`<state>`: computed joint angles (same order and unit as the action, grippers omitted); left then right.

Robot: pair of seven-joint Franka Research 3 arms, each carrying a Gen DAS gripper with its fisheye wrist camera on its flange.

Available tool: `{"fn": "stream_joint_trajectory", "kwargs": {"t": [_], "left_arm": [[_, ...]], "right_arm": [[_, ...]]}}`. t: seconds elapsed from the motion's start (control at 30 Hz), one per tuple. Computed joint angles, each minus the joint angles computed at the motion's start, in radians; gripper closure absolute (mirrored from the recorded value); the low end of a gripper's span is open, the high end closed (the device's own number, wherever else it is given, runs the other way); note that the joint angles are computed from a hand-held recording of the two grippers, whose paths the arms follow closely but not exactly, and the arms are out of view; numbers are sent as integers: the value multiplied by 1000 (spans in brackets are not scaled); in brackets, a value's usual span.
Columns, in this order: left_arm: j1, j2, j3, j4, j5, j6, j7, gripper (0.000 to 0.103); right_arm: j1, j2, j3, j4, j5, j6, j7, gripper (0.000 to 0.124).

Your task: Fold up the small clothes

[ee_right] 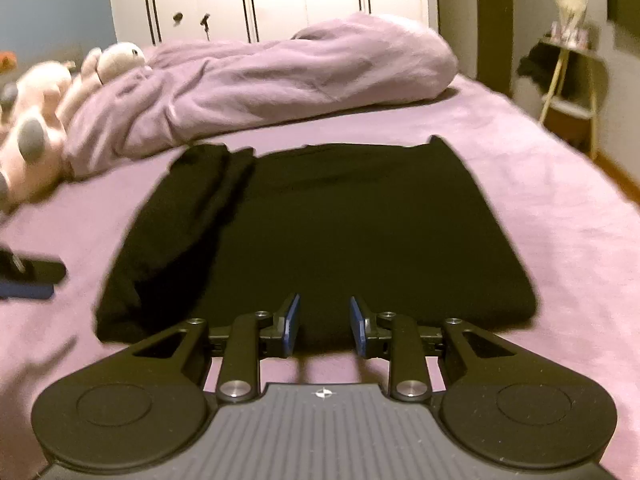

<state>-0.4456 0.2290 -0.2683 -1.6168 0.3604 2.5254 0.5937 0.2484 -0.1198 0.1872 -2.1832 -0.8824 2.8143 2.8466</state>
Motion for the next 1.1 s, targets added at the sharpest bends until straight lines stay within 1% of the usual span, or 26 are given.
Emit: {"fn": "stream_joint_trajectory", "kwargs": {"t": [0.03, 0.07, 0.1, 0.13, 0.17, 0.2, 0.23, 0.27, 0.3, 0.33, 0.37, 0.47, 0.57, 0.6, 0.63, 0.67, 0.73, 0.8, 0.83, 0.87, 0.93, 0.97, 1.0, 1.03, 1.07, 1.1], "left_arm": [[-18, 21, 14, 28, 50, -32, -31, 49], [-31, 40, 25, 48, 91, -47, -53, 49], [-43, 60, 31, 78, 117, -82, -65, 49], [-54, 92, 35, 118, 134, -116, -69, 49], [-51, 110, 32, 131, 126, -112, -57, 49], [-46, 128, 25, 145, 102, -114, -39, 52], [-47, 148, 21, 167, 79, -127, -36, 52], [-49, 161, 24, 176, 74, -115, -37, 52], [-53, 160, 26, 169, 77, -96, -33, 52], [-62, 166, 31, 181, 86, -110, -27, 52], [-67, 165, 34, 181, 91, -113, -27, 52], [-62, 160, 35, 171, 80, -98, -12, 51], [-56, 157, 33, 165, 66, -85, -2, 51], [-58, 156, 34, 165, 67, -89, -1, 51], [-61, 158, 36, 169, 71, -88, 0, 51], [-64, 164, 37, 178, 75, -90, 3, 51], [-71, 170, 39, 189, 81, -94, 4, 50], [-72, 168, 37, 192, 76, -88, 6, 50], [-70, 169, 35, 195, 72, -80, 9, 50], [-69, 165, 33, 191, 70, -61, 14, 50], [-69, 165, 33, 194, 70, -30, 19, 48], [-69, 172, 31, 202, 65, -16, 23, 48], [-67, 185, 25, 219, 50, -10, 33, 48], [-70, 205, 22, 248, 34, -21, 36, 49], [-80, 230, 24, 287, 28, -40, 36, 51], [-90, 252, 28, 318, 27, -53, 40, 51]], "right_arm": [[3, 20, -11, 17, 39, 36, -24, 95], [8, 43, -24, 33, 92, 84, -64, 92], [18, 73, -39, 53, 177, 138, -134, 80], [28, 100, -49, 72, 267, 171, -207, 73], [41, 133, -54, 99, 411, 196, -326, 71], [49, 163, -50, 124, 559, 212, -457, 71], [46, 191, -33, 151, 699, 216, -580, 68], [31, 227, -3, 195, 837, 197, -698, 68], [26, 260, 9, 237, 906, 173, -754, 68], [14, 288, 27, 273, 974, 151, -819, 68], [6, 315, 39, 307, 1027, 130, -868, 68], [8, 387, 43, 395, 1120, 88, -940, 68], [22, 438, 36, 457, 1191, 75, -988, 69], [34, 450, 24, 471, 1203, 74, -989, 79], [38, 459, 24, 482, 1224, 79, -1014, 91], [48, 471, 16, 500, 1231, 71, -1033, 94], [101, 479, -39, 519, 1189, 60, -1030, 111], [175, 468, -123, 509, 1082, 67, -992, 115], [222, 458, -181, 501, 1002, 71, -942, 118], [284, 439, -254, 478, 888, 93, -872, 118], [355, 400, -349, 432, 711, 139, -755, 118], [412, 377, -424, 411, 583, 146, -658, 118], [452, 354, -481, 387, 470, 155, -576, 118], [475, 336, -518, 372, 381, 155, -516, 118], [503, 318, -559, 361, 274, 133, -445, 118], [511, 309, -577, 358, 206, 108, -396, 118]]}}
